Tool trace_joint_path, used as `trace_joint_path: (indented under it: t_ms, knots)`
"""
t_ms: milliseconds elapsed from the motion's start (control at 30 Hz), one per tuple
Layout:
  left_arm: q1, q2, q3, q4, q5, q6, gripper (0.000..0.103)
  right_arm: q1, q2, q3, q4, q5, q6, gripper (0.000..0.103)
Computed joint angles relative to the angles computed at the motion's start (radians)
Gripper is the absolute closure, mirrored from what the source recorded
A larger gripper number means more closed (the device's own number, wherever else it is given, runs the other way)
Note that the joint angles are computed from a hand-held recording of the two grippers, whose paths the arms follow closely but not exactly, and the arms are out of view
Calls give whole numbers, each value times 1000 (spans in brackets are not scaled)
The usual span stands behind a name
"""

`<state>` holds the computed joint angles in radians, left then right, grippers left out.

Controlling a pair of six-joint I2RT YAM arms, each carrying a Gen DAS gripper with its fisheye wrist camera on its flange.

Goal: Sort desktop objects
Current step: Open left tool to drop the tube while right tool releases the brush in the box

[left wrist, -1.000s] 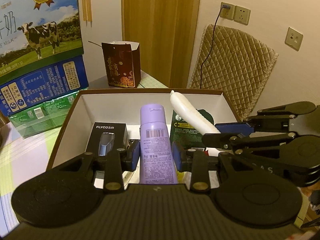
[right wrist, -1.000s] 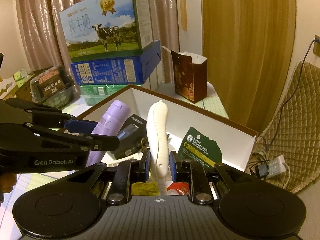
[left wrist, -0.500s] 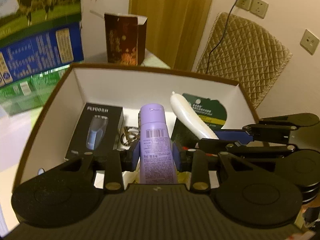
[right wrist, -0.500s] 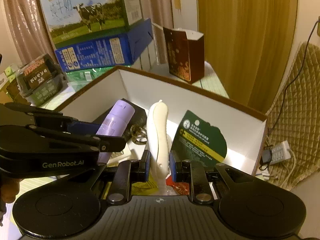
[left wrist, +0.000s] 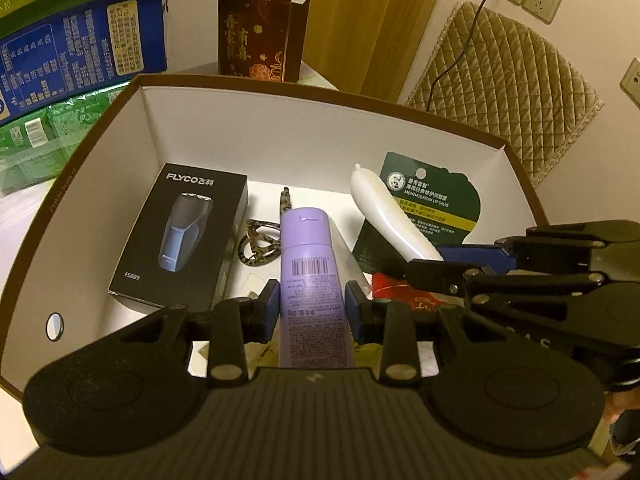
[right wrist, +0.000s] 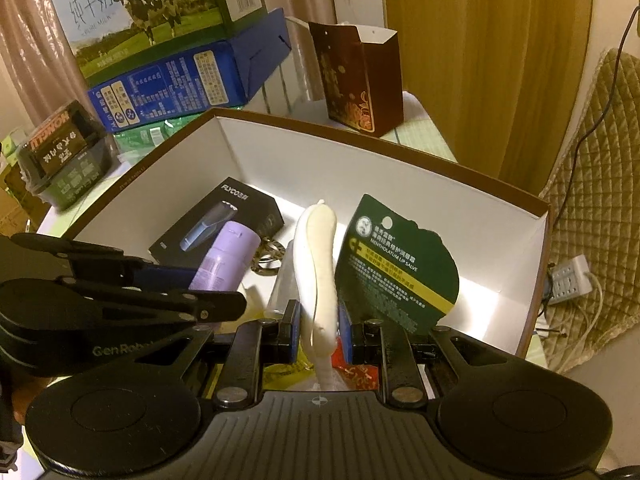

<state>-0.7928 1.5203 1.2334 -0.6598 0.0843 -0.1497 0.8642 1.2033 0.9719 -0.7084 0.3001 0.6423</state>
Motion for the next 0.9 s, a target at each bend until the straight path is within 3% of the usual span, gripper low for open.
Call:
trace_joint_path:
  t_ms: [500, 767, 900]
  knots:
    - [12, 24, 22, -13, 24, 9, 74, -11, 4, -15, 13, -16, -4, 86]
    - [25, 12, 23, -25, 13, 23, 64, -4, 22, -15, 18, -17, 35, 86]
    - [26, -5, 20, -28, -1, 35, 52, -7, 26, -13, 28, -27, 52, 86]
